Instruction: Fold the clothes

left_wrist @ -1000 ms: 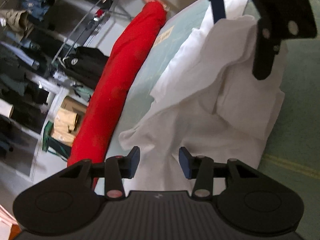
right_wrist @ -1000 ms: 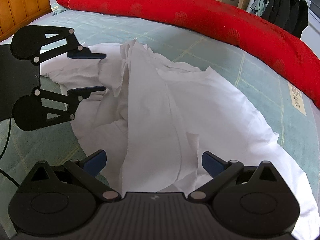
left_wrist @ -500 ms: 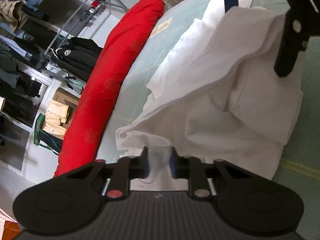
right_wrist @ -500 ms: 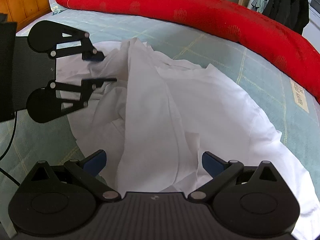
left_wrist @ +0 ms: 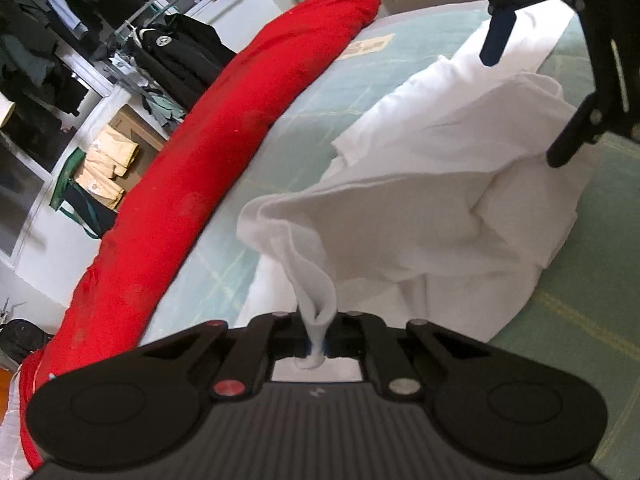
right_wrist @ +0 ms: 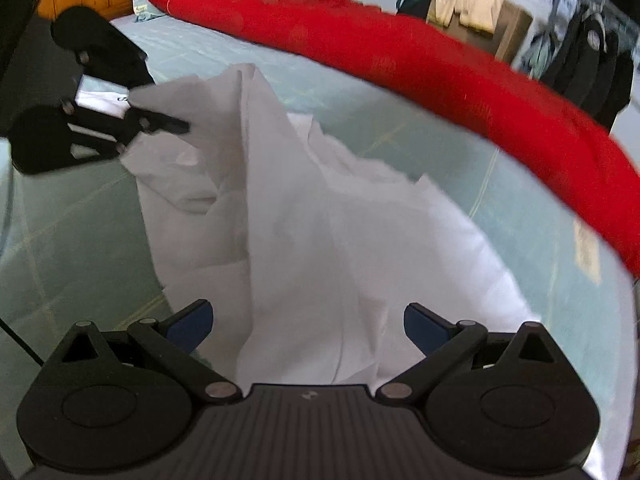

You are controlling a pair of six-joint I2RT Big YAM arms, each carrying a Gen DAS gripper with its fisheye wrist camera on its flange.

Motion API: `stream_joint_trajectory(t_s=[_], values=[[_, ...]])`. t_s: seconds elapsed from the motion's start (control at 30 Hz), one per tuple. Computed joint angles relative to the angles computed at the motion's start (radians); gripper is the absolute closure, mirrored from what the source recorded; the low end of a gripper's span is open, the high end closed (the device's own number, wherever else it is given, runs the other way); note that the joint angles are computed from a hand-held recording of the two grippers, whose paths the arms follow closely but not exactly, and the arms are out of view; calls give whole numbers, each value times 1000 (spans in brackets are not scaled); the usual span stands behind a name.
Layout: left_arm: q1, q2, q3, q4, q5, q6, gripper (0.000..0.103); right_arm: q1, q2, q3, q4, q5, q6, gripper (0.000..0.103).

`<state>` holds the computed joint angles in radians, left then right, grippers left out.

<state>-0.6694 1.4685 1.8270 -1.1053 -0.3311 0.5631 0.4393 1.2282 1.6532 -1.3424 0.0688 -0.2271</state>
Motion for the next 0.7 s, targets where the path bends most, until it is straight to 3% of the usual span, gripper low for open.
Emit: stream_joint_trajectory(t_s=[0.23,0.4,0.47,0.6,0.7], values=[[31,-1,4,9,3,-24,99,117,45,-14,20,246,-129,0],[53,-2,-8,21,14,-33,99,105,11,-23,-38,321,-174,1],[62,1,-7,25,19,-33,99,102,-8,-37,-30,358,-201,6],[72,11,1,28,29,-32,99,115,-34,-62,65,465,-258,10],[76,11,0,31,32,-15,99,107,-9,-46,89,468,-235,20]])
